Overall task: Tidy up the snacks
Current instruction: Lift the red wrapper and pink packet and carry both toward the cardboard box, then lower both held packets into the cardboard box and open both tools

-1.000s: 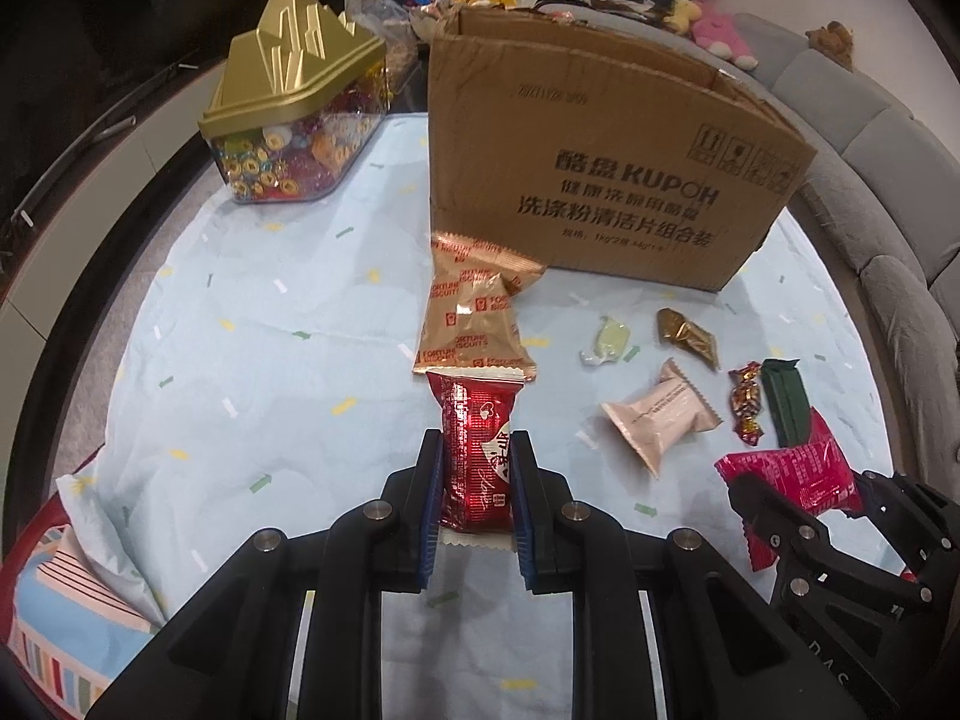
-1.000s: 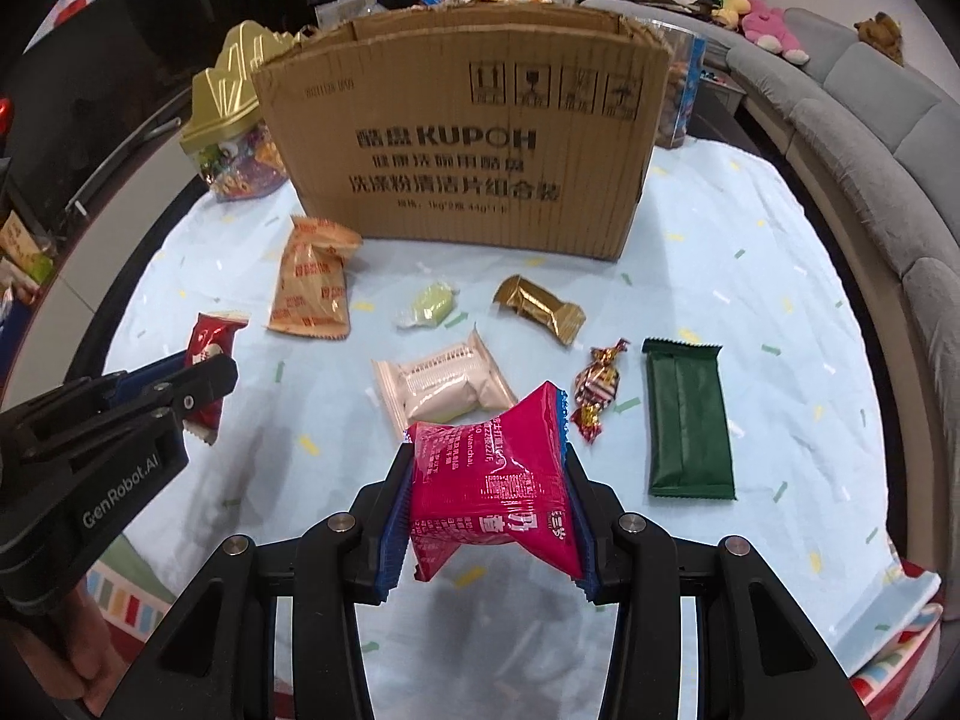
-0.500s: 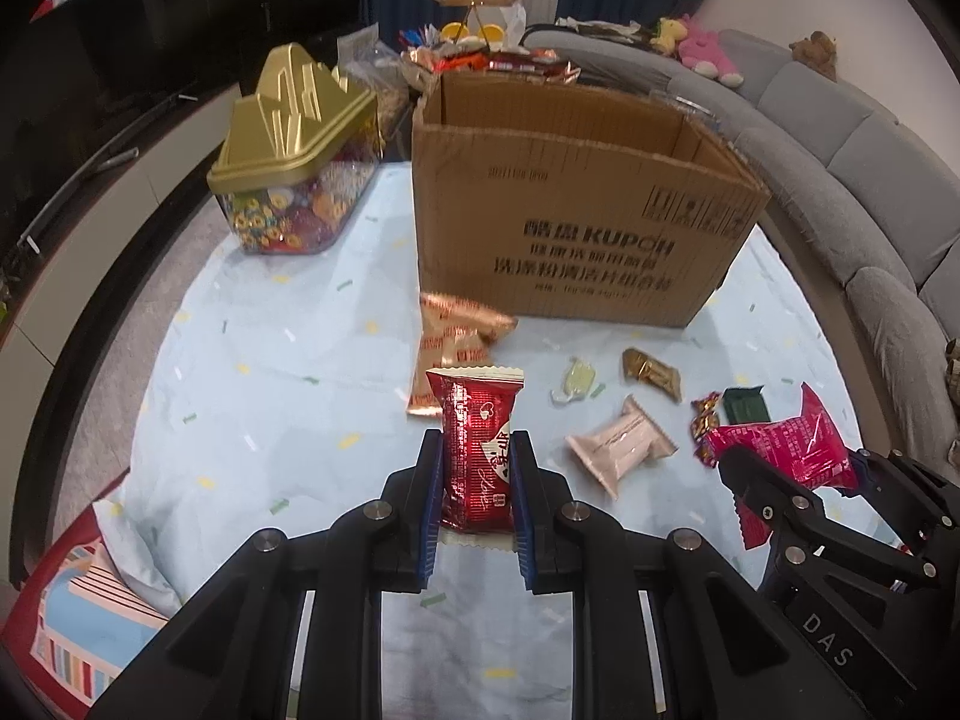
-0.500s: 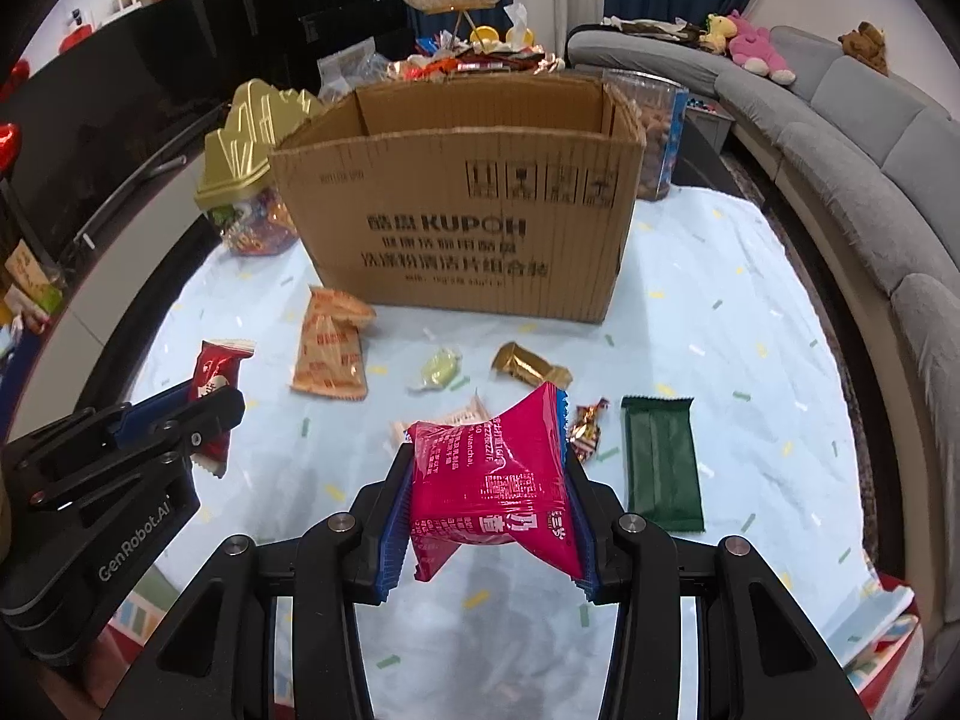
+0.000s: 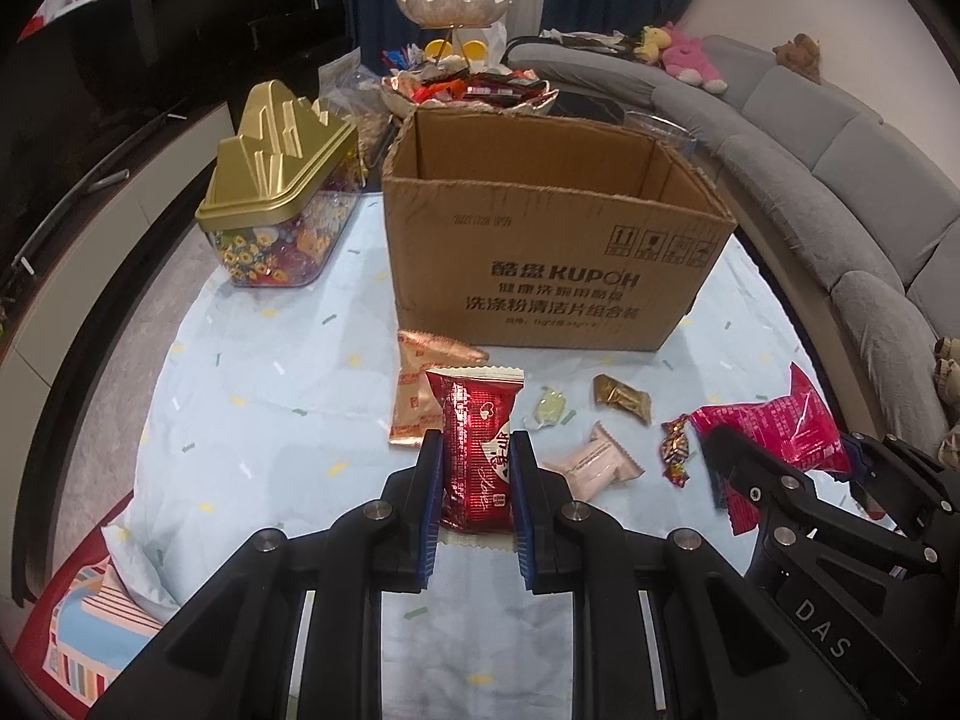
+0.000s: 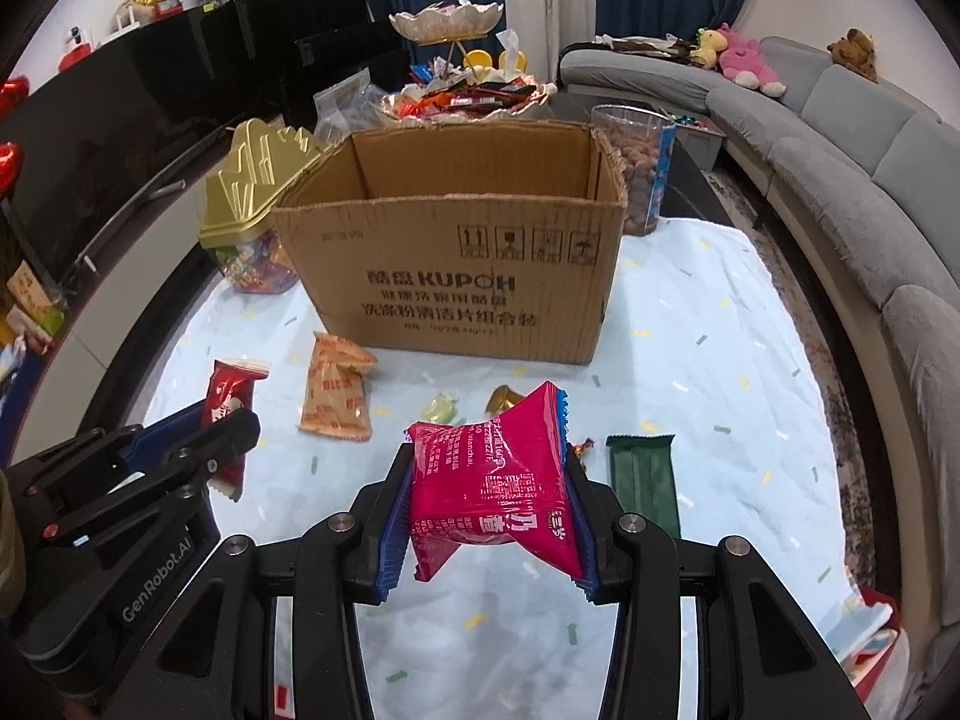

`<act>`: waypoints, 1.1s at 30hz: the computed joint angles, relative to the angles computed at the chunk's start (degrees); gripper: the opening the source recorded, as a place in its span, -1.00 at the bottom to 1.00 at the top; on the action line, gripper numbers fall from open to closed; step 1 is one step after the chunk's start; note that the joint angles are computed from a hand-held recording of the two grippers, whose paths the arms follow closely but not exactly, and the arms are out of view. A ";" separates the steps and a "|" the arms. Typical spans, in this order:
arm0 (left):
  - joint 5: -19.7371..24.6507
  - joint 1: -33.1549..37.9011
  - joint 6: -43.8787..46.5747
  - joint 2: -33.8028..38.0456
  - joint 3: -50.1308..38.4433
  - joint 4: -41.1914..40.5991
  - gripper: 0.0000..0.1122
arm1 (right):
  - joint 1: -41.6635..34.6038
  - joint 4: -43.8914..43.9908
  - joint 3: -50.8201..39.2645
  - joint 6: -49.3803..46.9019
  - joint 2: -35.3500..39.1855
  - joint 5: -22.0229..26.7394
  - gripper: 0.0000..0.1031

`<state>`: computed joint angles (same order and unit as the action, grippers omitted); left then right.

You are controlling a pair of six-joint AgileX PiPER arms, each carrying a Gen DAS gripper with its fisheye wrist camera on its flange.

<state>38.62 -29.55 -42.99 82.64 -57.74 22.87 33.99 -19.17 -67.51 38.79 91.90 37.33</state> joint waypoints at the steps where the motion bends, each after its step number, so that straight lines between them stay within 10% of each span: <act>1: 0.07 -0.06 0.06 0.07 -0.24 -0.04 -0.62 | -0.24 0.14 -0.36 -0.25 -0.07 0.26 -0.13; 33: 6.78 4.50 12.56 8.42 -22.39 -7.13 -0.62 | -6.19 4.27 -20.73 -8.94 6.19 7.67 -0.13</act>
<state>45.40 -25.05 -30.43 91.06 -80.13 15.75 27.80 -14.90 -88.23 29.85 98.09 45.00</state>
